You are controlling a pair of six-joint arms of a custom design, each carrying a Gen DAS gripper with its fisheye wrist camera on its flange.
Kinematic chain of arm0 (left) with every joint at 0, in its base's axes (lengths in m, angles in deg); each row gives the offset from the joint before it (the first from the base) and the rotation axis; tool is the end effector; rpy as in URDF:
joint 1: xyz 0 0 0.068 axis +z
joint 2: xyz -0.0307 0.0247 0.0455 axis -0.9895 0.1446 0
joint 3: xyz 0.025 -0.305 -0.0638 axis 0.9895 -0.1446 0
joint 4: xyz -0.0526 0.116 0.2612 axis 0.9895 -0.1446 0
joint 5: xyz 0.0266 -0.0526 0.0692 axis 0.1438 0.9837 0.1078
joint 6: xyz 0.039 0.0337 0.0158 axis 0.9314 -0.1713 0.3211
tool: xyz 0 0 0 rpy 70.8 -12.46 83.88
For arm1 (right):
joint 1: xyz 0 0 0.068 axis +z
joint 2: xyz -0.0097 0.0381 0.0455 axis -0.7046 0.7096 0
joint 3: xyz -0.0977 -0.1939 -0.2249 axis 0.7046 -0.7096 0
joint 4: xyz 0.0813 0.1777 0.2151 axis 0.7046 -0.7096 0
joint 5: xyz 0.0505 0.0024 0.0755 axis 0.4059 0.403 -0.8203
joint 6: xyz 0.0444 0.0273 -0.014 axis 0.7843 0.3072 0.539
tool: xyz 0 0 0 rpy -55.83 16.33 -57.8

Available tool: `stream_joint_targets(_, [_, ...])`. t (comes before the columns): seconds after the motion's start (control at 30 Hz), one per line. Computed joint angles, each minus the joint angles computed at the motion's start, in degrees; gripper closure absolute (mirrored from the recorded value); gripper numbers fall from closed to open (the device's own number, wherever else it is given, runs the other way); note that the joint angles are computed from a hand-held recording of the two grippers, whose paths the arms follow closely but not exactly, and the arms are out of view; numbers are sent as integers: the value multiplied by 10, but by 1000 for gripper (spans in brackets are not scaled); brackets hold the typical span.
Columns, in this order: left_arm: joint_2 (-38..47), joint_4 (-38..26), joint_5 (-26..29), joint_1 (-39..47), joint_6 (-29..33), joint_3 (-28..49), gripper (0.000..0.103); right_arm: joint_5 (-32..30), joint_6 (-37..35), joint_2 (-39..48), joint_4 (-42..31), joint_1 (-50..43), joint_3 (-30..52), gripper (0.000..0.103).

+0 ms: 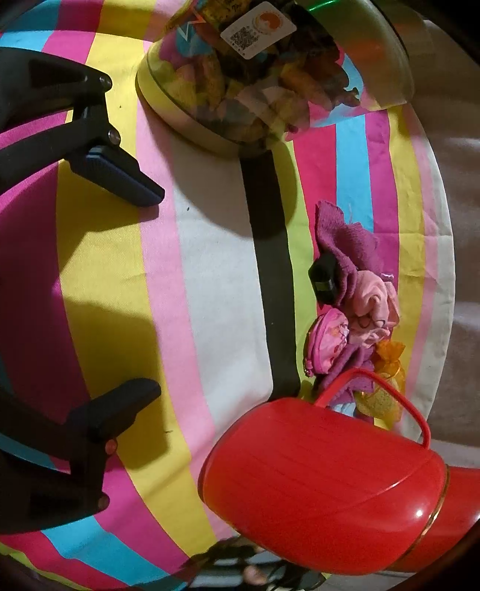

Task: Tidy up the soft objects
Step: 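Grasp the light blue sock with the right tool, then grasp the pink sock with the left tool while the right tool holds the blue sock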

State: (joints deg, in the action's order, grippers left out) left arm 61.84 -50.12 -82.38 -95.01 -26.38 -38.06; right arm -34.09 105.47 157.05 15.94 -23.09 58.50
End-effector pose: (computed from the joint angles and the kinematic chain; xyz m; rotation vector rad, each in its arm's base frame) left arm 0.1244 -0.0223 0.1078 -0.2187 2.4751 0.0031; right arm 0.3501 0.1491 0.1078 -0.1190 2.4703 0.6469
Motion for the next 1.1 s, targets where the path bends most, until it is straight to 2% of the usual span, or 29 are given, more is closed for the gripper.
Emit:
stream_joint_targets(0.27, [9,6,0,1,-1,2,6,-40,-59,106,-83,33,172,27])
stream_joint_targets(0.4, [13,10,-1,1,-2,1,6,-81,-73,153,-115,43,248,27])
stream_joint_targets(0.43, [13,11,-1,1,-2,0,6,-83,-79,161,-124,46,262,37])
stream_joint_targets(0.47, [14,13,0,2,0,-1,6,-83,-81,164,-127,46,267,71])
stream_joint_targets(0.5, [14,14,-1,1,0,-1,6,-80,-79,163,-128,46,265,84])
stream_joint_targets(0.53, [16,16,0,2,1,-2,6,-90,-66,159,-116,41,254,86])
stream_joint_targets(0.6, [17,18,1,2,1,-3,5,-113,-39,130,-47,26,199,88])
stream_joint_targets(0.7, [21,24,-3,-4,-3,-6,4,-76,-47,52,-2,11,107,88])
stream_joint_targets(0.8, [25,29,-7,-12,-10,-9,4,-18,-89,-19,-9,7,48,88])
stream_joint_targets(0.87, [37,33,-12,-14,-18,-6,4,-2,-123,-55,-36,2,22,88])
stream_joint_targets(0.97, [37,36,36,24,-12,4,4,26,-154,-93,-60,-5,-16,88])
stream_joint_targets(1.03, [5,28,79,72,-6,21,4,29,-156,-112,-52,-18,-48,88])
stream_joint_targets(1.1, [18,43,112,108,1,47,4,26,-148,-120,-28,-30,-79,88])
